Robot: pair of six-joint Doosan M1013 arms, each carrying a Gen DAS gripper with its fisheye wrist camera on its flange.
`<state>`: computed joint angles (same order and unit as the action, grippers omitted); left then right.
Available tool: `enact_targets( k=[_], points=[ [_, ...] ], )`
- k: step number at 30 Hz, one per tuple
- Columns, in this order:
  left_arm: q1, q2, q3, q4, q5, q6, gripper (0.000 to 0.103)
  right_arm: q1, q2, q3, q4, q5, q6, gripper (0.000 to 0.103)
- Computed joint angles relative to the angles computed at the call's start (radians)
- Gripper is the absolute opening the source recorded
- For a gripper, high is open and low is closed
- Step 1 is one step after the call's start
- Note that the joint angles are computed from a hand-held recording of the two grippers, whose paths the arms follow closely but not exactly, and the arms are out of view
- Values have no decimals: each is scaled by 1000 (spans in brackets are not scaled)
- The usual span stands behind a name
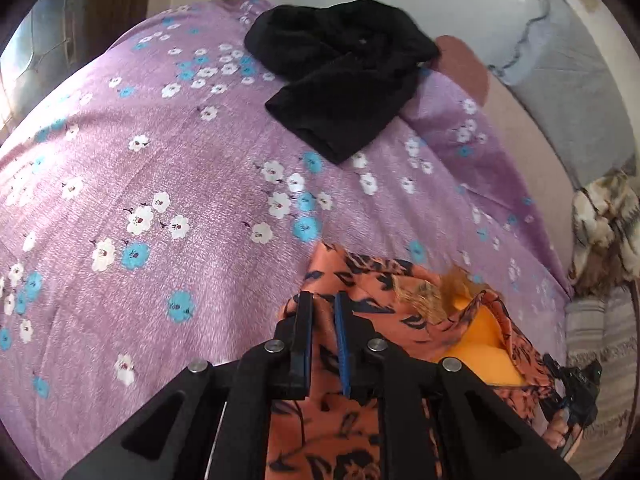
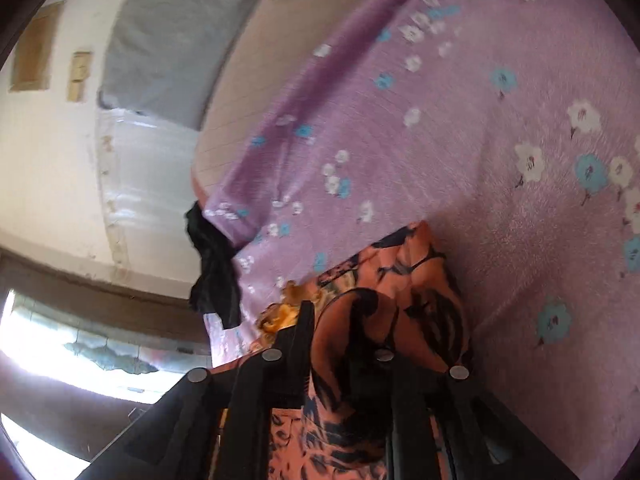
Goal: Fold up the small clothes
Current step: 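Grasp the dress hem with the left tool and fold it toward the collar, then release the hem with the left tool and smooth the folded dress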
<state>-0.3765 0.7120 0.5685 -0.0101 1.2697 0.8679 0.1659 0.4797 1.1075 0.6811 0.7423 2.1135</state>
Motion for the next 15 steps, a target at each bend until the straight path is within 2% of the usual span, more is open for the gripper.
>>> enact_targets(
  k=[1, 2, 4, 6, 7, 8, 9, 10, 11, 12, 13, 14, 15],
  points=[
    [-2, 5, 11, 27, -13, -32, 12, -4, 16, 1, 8, -4, 20, 23],
    [-1, -8, 50, 44, -59, -66, 12, -8, 18, 24, 42, -40, 5, 24],
    [3, -55, 151, 62, -178, -121, 12, -20, -1, 101, 237, -138, -155, 24],
    [-1, -104, 231, 136, -263, -201, 12, -26, -28, 161, 381, -197, -321, 30],
    [-7, -132, 270, 195, -302, -261, 12, -27, -41, 179, 401, -213, -369, 35],
    [-17, -158, 300, 260, -315, -326, 14, -26, -48, 182, 382, -223, -366, 46],
    [-29, -176, 318, 316, -304, -383, 17, -22, -57, 183, 325, -246, -310, 55],
    [-43, -193, 331, 351, -281, -418, 26, -16, -72, 192, 282, -288, -261, 71],
    [-55, -206, 340, 370, -264, -435, 33, -7, -92, 213, 263, -356, -245, 76],
    [-73, -221, 356, 392, -252, -447, 34, 4, -112, 234, 273, -426, -271, 76],
    [-94, -234, 369, 417, -238, -448, 36, 11, -124, 236, 235, -452, -263, 76],
    [-116, -237, 371, 446, -210, -434, 41, 18, -126, 216, 145, -425, -223, 76],
    [-141, -234, 364, 476, -166, -411, 45, 26, -117, 174, 35, -346, -186, 74]
  ],
)
